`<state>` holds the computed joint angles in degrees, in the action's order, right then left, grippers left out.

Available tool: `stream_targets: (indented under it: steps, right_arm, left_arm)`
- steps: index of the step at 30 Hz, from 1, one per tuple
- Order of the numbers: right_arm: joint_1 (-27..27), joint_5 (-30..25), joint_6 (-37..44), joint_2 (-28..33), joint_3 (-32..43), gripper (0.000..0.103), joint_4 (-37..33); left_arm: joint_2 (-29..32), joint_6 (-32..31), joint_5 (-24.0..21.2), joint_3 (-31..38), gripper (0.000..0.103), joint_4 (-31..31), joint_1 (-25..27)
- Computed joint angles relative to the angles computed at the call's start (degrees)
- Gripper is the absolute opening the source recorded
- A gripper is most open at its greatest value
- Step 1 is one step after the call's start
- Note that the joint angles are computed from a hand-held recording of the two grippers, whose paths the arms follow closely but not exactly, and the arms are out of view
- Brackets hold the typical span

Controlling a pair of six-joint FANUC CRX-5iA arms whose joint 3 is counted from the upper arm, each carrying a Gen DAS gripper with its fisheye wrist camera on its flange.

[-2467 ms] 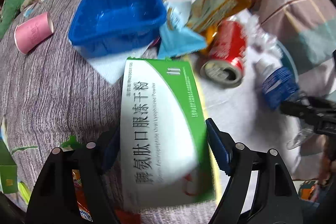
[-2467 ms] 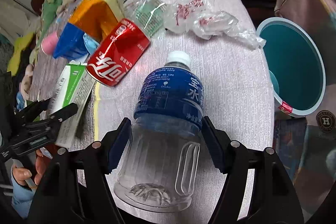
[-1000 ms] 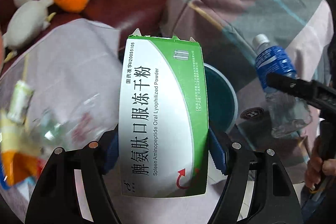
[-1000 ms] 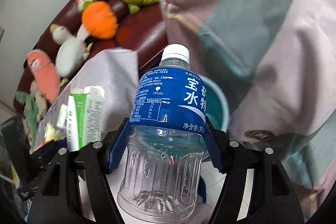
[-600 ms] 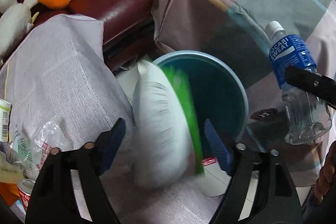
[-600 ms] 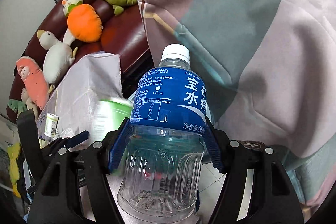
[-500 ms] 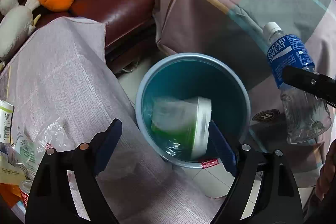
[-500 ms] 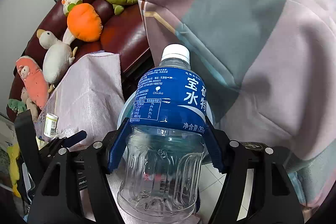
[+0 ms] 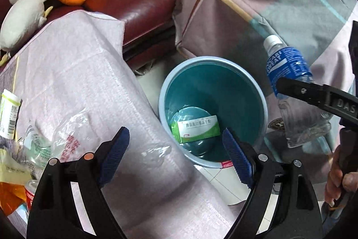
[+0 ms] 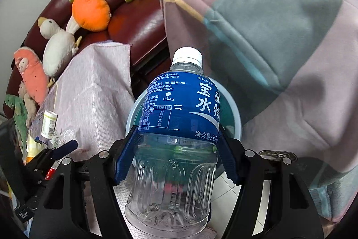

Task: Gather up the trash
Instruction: 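Carry the box and bottle over the teal bin and open both tools, then move both tools back over the table toward the blue tray and red can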

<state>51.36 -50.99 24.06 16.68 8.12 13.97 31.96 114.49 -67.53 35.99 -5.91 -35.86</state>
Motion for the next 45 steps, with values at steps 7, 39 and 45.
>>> stream_targets:
  steps: [7, 39, 45]
  right_arm:
    - [0.9, -2.2, 1.0, 2.2, 4.0, 0.071, -0.9]
    - [14.1, -18.4, 9.4, 18.0, 33.3, 0.076, -5.6]
    - [15.5, -25.1, 12.7, 26.8, 47.6, 0.076, -8.2]
  left_arm:
    - [-5.2, 1.6, 2.8, -6.8, 0.086, 0.5, 1.2]
    - [-42.7, 13.8, 7.5, -42.6, 0.091, -5.0, 9.9]
    - [-49.0, 12.7, 7.5, -48.8, 0.091, -3.7, 15.9]
